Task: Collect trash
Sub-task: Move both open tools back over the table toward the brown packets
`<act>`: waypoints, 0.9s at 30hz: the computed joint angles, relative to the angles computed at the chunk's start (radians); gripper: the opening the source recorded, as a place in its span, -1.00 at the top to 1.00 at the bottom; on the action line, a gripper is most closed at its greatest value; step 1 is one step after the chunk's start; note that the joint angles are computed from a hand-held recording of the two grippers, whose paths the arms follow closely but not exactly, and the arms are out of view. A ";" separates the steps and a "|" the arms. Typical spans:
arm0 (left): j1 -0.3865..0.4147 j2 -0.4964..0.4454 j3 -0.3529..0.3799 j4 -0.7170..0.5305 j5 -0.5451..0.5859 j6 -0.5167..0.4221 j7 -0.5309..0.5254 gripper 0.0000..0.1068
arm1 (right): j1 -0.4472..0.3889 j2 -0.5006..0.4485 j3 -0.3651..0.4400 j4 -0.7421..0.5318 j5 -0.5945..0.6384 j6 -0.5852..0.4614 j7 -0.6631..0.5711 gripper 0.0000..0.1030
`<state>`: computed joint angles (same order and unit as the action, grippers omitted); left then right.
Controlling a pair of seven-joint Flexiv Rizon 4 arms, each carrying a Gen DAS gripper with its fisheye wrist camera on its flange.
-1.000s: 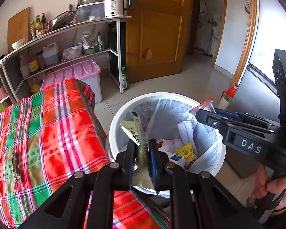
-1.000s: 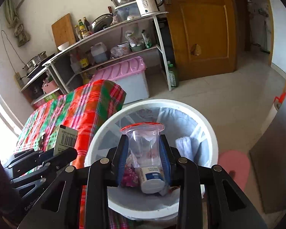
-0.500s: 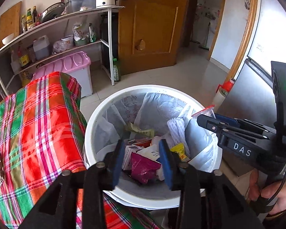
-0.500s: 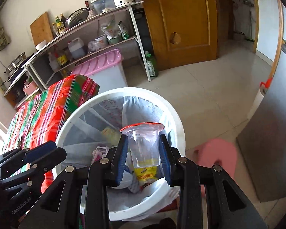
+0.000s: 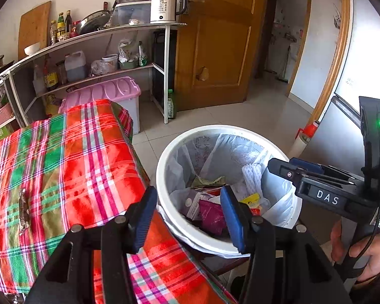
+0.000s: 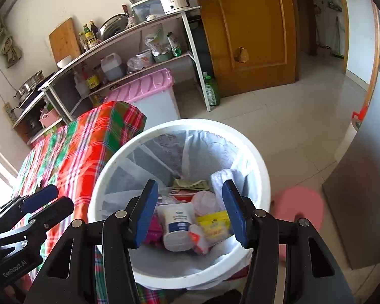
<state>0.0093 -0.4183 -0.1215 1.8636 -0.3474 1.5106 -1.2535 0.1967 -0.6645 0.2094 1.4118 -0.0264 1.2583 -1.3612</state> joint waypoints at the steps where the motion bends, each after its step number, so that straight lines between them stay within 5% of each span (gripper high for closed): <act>1: 0.009 0.010 -0.004 0.015 -0.004 0.011 0.002 -0.02 | -0.001 0.001 0.007 0.000 0.003 0.001 -0.005 -0.05; 9: 0.073 0.088 -0.019 0.138 -0.028 0.098 0.009 -0.05 | 0.027 0.012 0.037 0.008 0.006 0.015 -0.038 -0.05; 16: 0.083 0.167 0.061 0.254 -0.009 0.138 -0.045 -0.09 | 0.051 0.003 0.087 -0.007 0.028 0.006 -0.094 -0.05; 22: -0.046 0.218 0.344 0.331 0.111 0.112 -0.277 -0.13 | 0.076 -0.018 0.136 -0.039 0.058 -0.018 -0.167 -0.05; 27: -0.146 0.239 0.573 0.346 0.319 0.017 -0.539 -0.13 | 0.106 -0.034 0.163 -0.068 0.080 -0.045 -0.238 -0.05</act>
<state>-0.1367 -0.1791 0.4512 2.2093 -0.0287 1.5279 -1.7926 0.3026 -0.6982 0.3729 1.3442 0.0538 1.2134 -1.5991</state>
